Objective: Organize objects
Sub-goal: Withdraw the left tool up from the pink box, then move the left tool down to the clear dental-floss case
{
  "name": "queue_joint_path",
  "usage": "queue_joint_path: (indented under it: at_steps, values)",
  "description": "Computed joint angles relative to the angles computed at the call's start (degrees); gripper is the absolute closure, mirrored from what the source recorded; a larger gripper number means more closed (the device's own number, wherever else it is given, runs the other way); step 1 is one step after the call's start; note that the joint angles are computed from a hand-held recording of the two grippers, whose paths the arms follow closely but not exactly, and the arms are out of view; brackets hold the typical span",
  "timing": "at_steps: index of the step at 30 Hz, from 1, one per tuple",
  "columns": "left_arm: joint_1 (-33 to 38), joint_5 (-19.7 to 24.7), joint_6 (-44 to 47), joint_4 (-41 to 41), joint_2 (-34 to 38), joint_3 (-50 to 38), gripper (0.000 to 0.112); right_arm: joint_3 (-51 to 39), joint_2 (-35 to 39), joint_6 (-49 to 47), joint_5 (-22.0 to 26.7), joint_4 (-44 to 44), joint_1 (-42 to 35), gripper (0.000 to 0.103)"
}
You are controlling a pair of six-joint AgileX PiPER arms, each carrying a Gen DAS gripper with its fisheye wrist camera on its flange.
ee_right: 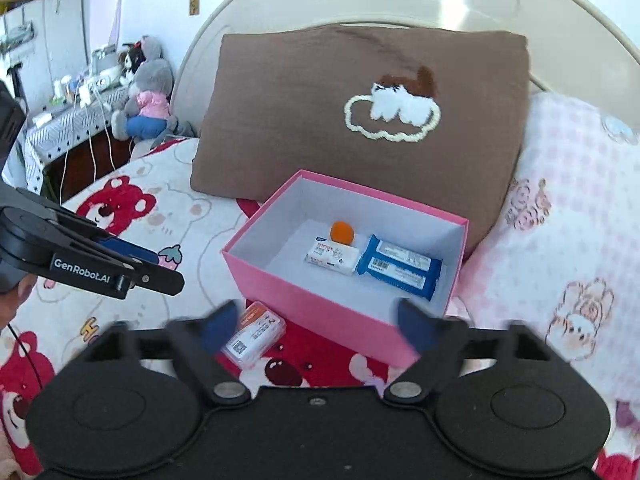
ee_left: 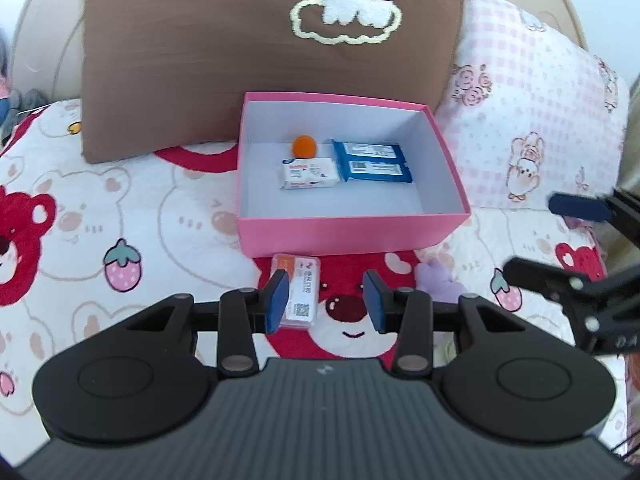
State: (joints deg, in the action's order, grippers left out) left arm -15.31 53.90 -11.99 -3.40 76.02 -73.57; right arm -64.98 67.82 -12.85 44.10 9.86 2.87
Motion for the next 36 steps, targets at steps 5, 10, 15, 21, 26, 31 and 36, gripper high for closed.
queue_joint_path:
  at_steps: [5,10,15,21,26,31,36]
  values:
    - [-1.9,0.4,-0.4,1.3,-1.5,0.4,0.070,3.2,-2.5,-2.4,0.2,1.5,-0.5,0.008]
    - [-2.0,1.5,-0.1,0.8,-3.5,2.7,0.064,4.0,-4.5,-3.2,1.1,-0.2,1.5,0.008]
    - [0.5,3.0,3.2,-2.1,-5.3,5.2,0.055,4.1,-6.2,-6.8,2.7,0.9,2.4,0.008]
    - [6.7,2.7,9.3,-9.5,-7.1,9.4,0.045,7.6,-7.2,-3.4,-1.1,-4.7,7.2,0.008]
    - [11.7,2.4,15.4,-14.8,-7.3,12.5,0.037,6.7,-4.5,-14.6,2.6,9.0,2.5,0.008]
    - [16.1,1.7,19.3,-19.4,-6.4,15.1,0.028,3.5,-0.9,-18.1,5.3,7.6,6.0,0.008]
    - [19.3,1.2,24.4,-23.4,-4.2,16.9,0.026,1.3,4.0,-15.9,4.8,1.6,10.7,0.008]
